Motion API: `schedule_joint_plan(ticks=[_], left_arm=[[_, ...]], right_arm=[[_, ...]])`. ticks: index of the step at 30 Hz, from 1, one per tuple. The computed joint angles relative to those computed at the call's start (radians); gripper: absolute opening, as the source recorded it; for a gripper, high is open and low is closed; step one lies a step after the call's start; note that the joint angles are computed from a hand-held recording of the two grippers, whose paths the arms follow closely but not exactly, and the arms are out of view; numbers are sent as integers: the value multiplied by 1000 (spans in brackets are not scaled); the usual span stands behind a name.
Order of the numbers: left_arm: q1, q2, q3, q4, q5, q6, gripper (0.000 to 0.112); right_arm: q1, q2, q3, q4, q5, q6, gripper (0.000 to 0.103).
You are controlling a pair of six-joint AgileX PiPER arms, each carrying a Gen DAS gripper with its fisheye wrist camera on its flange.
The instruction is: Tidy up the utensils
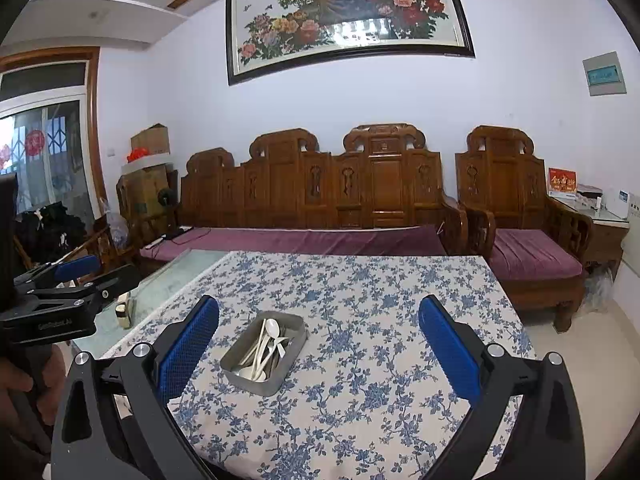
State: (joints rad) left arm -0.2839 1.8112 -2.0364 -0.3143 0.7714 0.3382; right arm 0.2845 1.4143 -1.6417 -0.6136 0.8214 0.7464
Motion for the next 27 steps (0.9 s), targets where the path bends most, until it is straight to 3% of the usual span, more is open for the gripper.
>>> schedule_joint_plan(ticks=[27], left_arm=[[1,-31,44,-21,-20,25,96]], right_arm=[[18,-4,1,-32,17,25,100]])
